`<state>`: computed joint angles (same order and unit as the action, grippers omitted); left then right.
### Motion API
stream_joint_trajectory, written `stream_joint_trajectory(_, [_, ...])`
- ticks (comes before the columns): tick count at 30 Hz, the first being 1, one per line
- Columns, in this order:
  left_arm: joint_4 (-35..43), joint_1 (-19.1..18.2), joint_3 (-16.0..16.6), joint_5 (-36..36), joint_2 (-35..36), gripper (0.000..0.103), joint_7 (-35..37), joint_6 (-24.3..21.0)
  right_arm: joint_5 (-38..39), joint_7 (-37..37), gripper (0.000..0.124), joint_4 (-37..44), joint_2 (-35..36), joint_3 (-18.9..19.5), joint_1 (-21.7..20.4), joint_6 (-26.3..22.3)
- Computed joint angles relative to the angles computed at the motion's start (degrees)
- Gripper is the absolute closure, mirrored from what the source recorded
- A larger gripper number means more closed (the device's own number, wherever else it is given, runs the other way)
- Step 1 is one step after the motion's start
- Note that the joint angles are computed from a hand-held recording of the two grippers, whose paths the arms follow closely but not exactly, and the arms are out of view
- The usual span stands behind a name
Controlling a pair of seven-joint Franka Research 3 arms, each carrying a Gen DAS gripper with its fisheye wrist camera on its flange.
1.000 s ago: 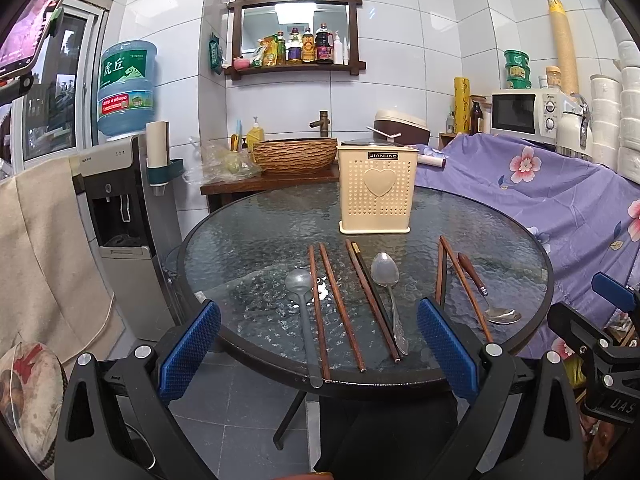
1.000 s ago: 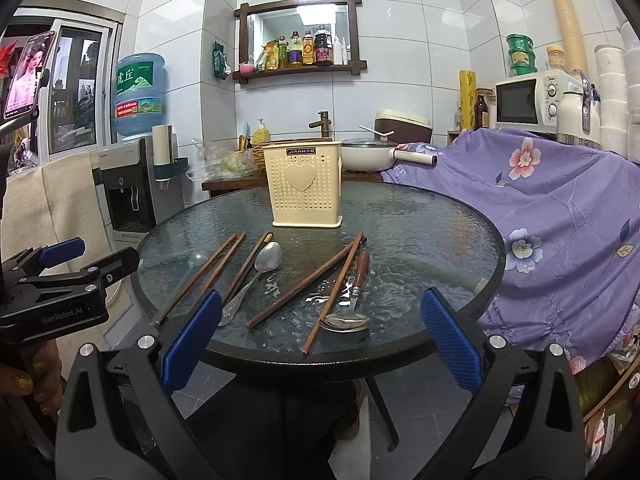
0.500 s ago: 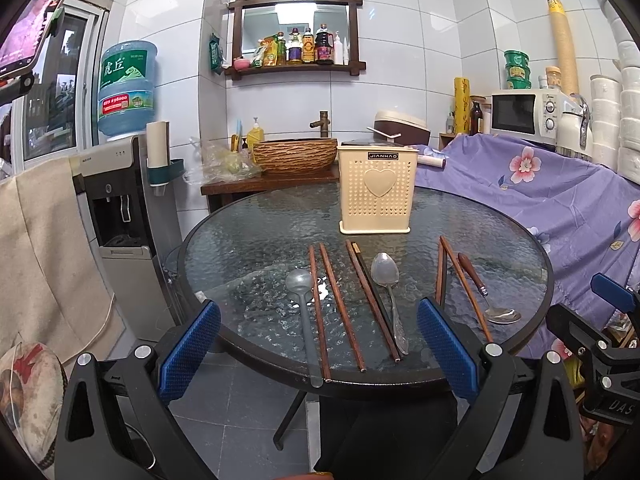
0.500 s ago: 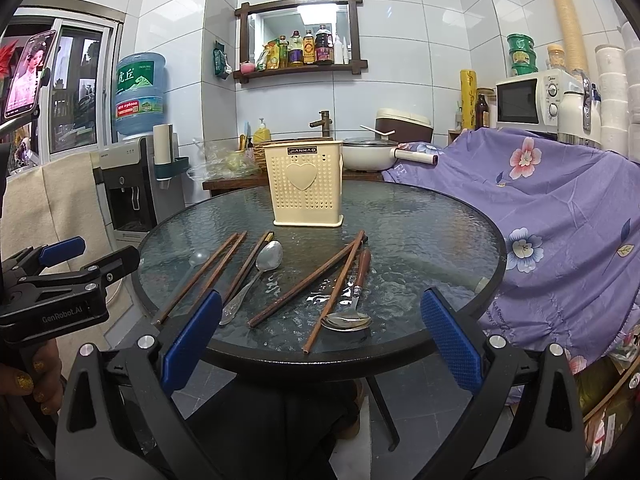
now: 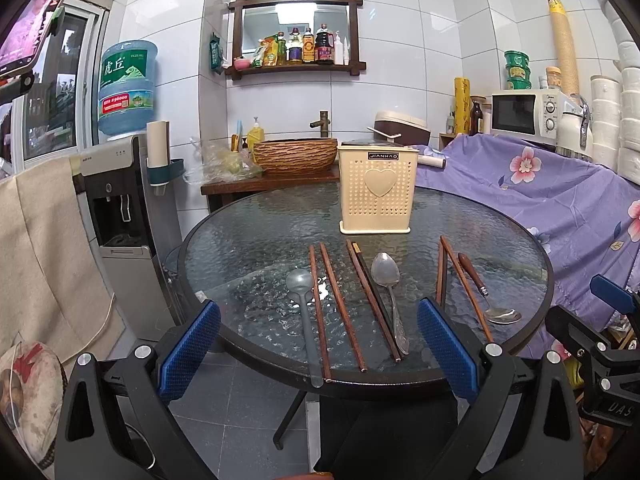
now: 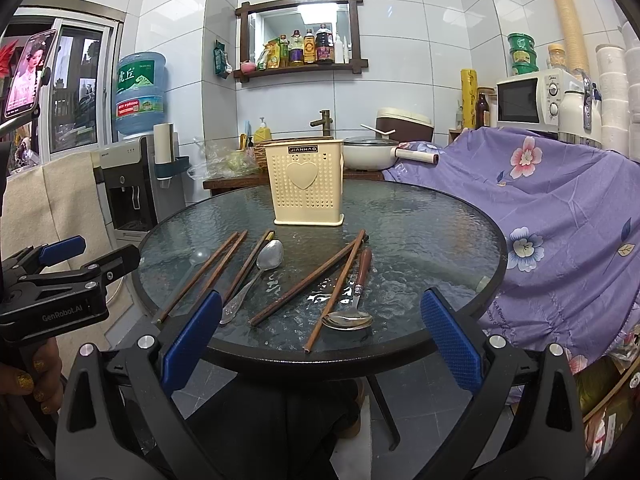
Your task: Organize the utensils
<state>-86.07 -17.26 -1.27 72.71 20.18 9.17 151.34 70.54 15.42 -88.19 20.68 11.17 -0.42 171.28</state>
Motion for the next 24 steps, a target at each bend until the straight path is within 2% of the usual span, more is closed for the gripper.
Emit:
stream_joint_trajectory(10, [-0.1, 0.4, -0.2, -0.4, -0.2, 0.006, 0.6, 0.4, -0.2, 0.1, 0.026, -0.1, 0.0, 0.1, 0.0, 0.3])
stream_joint_trajectory(13, [0.4, 1.6, -0.9, -4.4, 0.5, 0.006, 4.5, 2.6, -2.5, 1.8, 0.026, 0.2, 0.6, -0.6, 0.7, 0.5])
stream_joint_trajectory(16, [1.7, 1.7, -1.0, -8.1, 1.6, 0.006, 8.8, 2.3, -7.6, 6.4, 0.026, 1.2, 1.8, -1.8, 1.6, 0.5])
stream_joint_trajectory(19, [3.3, 2.4, -1.2, -13.2, 3.2, 0.006, 13.7, 2.5, -17.4, 16.3, 0.026, 3.2, 3.9, -5.4, 3.8, -1.3])
stream_joint_trajectory(24, [8.7, 3.2, -1.4, -22.5, 7.4, 0.006, 23.0, 1.1, -28.7, 28.2, 0.026, 9.9, 8.5, -8.6, 4.8, -6.7])
